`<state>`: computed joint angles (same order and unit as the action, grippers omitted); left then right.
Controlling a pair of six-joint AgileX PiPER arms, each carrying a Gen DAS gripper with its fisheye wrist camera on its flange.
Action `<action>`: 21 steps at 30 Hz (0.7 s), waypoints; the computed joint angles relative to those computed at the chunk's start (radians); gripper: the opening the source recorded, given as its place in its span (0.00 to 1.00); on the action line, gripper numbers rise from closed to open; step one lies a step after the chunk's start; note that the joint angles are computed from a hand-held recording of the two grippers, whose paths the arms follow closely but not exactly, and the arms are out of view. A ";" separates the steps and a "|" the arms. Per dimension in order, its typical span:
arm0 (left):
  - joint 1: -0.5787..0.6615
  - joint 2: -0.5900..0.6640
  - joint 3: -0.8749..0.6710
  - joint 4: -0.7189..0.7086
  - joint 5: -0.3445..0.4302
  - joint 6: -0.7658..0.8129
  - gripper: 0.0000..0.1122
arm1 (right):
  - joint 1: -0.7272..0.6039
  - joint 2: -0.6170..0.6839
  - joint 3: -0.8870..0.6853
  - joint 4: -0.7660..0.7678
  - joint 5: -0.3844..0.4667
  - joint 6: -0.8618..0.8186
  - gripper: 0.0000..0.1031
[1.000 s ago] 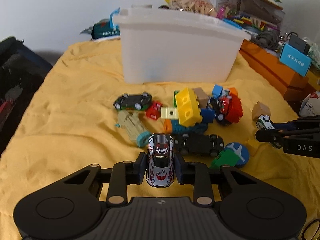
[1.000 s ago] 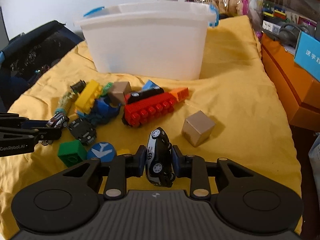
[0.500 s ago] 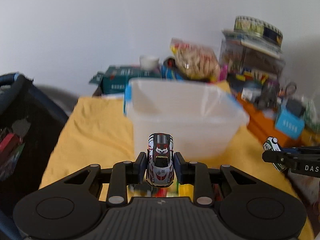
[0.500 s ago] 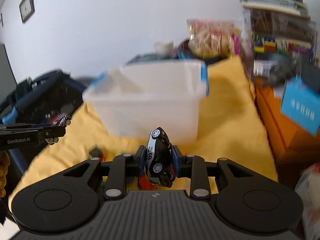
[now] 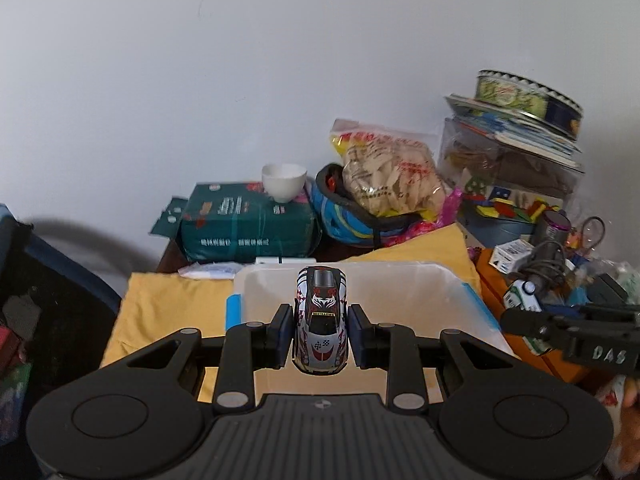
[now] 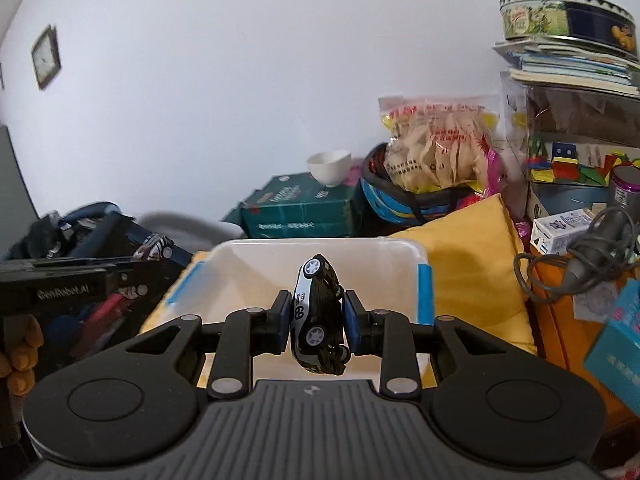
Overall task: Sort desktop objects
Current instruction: 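Lift both cars over the white bin and open both tools to drop them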
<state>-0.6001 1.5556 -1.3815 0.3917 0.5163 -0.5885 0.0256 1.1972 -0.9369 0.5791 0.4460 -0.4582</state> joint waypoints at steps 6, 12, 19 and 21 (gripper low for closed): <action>0.024 0.108 -0.098 -0.040 0.032 0.065 0.29 | 0.019 0.134 -0.070 -0.094 -0.003 0.096 0.29; 0.028 0.185 -0.168 -0.044 0.084 0.103 0.61 | 0.045 0.195 -0.116 -0.097 -0.012 0.093 0.54; 0.045 0.068 -0.019 -0.010 0.030 0.051 0.61 | 0.045 0.110 -0.043 -0.056 -0.033 0.046 0.58; 0.044 -0.013 0.088 0.010 -0.023 0.043 0.62 | 0.009 0.023 0.034 0.056 -0.028 -0.080 0.71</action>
<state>-0.5557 1.5424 -1.2937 0.4021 0.4937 -0.5458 0.0350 1.2200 -0.9024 0.6353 0.4182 -0.5380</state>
